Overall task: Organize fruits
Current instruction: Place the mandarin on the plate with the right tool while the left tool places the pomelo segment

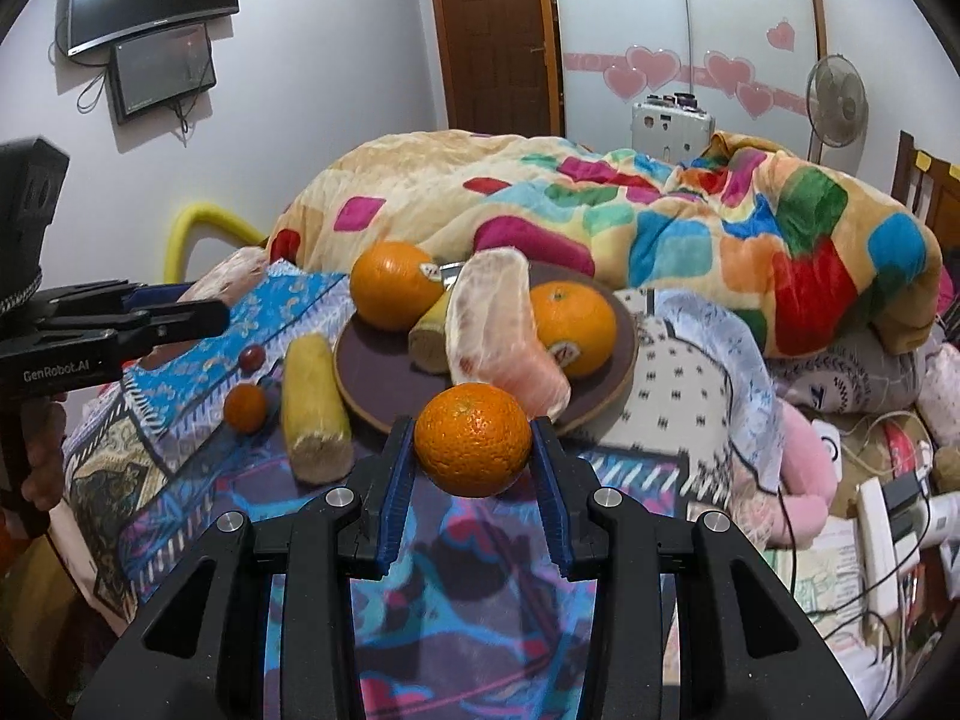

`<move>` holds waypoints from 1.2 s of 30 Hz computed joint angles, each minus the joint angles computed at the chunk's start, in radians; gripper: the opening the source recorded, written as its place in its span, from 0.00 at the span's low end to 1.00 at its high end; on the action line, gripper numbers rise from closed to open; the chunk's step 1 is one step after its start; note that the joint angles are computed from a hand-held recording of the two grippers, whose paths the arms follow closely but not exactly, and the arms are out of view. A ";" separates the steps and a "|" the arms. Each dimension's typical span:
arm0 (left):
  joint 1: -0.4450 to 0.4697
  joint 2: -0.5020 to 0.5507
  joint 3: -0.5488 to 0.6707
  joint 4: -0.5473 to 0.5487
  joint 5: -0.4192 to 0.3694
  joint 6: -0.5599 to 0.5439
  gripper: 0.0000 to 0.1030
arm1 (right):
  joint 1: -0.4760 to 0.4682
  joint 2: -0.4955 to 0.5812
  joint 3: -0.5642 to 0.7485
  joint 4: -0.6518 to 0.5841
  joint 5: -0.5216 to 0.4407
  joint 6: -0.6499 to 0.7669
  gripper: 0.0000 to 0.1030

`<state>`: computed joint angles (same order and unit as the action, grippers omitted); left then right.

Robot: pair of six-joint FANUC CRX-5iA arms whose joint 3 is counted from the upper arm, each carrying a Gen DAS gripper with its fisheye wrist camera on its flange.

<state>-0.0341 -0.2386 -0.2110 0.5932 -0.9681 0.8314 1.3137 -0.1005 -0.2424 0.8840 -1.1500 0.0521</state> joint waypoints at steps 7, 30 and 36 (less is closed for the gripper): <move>-0.098 0.109 0.097 -0.023 0.044 0.042 0.41 | -0.045 0.011 0.008 0.004 0.028 0.055 0.34; -0.153 0.211 0.188 -0.063 0.072 0.097 0.43 | -0.105 0.040 0.059 -0.026 0.046 0.164 0.34; -0.098 0.181 0.177 -0.062 0.082 0.084 0.47 | -0.149 0.067 0.103 -0.026 0.044 0.190 0.34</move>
